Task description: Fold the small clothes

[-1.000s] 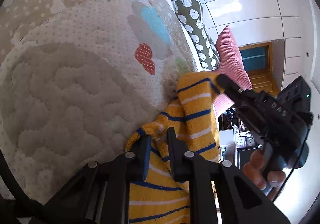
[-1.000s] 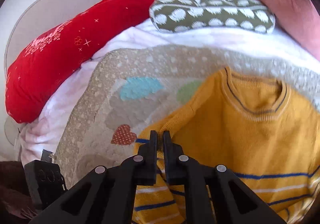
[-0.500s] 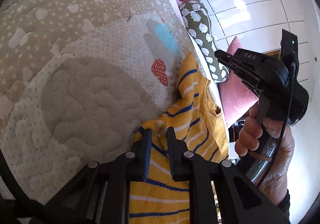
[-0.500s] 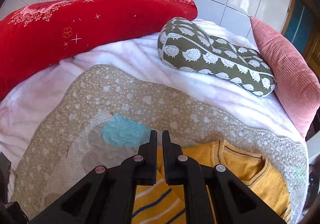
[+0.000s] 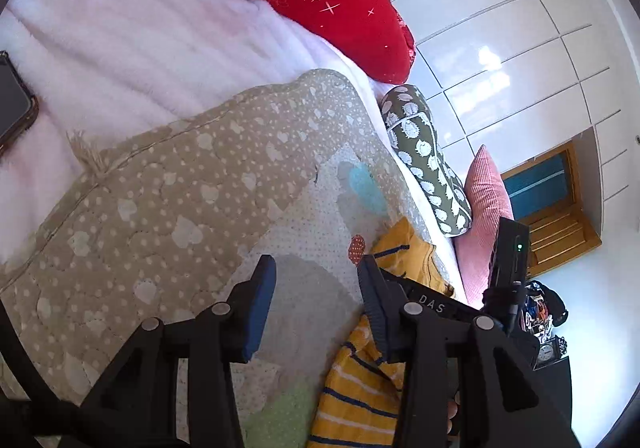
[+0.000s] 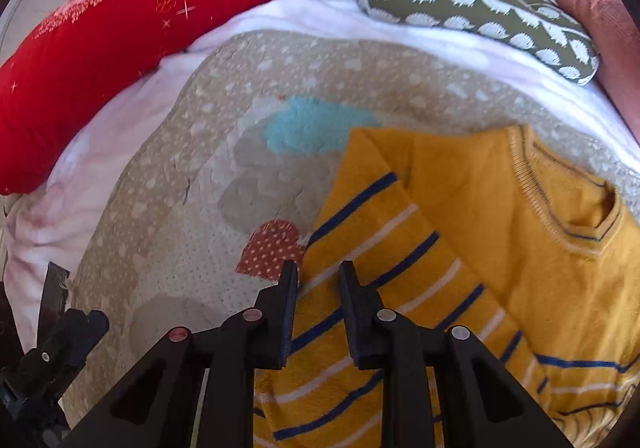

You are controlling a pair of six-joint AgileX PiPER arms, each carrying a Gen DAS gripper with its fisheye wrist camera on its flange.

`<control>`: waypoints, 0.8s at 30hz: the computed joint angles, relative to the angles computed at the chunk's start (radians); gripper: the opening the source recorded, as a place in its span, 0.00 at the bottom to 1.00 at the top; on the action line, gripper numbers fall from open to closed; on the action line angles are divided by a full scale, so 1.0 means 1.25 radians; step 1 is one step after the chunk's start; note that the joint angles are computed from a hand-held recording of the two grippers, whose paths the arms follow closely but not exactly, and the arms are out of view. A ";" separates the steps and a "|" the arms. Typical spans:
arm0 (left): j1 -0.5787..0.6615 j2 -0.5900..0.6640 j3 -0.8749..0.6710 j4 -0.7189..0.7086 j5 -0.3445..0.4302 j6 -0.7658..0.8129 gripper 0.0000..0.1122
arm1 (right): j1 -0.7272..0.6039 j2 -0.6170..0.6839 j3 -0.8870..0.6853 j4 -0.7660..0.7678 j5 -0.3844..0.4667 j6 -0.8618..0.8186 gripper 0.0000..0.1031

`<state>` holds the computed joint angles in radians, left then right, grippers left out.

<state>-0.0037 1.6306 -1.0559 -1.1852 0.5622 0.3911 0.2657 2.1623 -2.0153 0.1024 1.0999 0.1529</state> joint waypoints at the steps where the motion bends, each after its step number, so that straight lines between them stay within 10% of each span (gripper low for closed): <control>1: 0.008 -0.001 0.004 0.007 0.011 -0.002 0.37 | 0.008 0.019 -0.017 0.007 0.013 -0.001 0.25; 11: -0.019 -0.017 -0.018 0.058 0.073 -0.033 0.42 | -0.130 -0.453 0.509 0.193 -0.192 -0.134 0.33; 17: -0.117 -0.057 -0.034 0.156 0.032 -0.118 0.46 | -0.444 -0.802 0.742 0.077 -0.114 -0.142 0.60; 24: -0.243 -0.074 -0.048 0.321 -0.031 -0.247 0.50 | -0.817 -0.844 0.814 0.188 -0.061 -0.373 0.61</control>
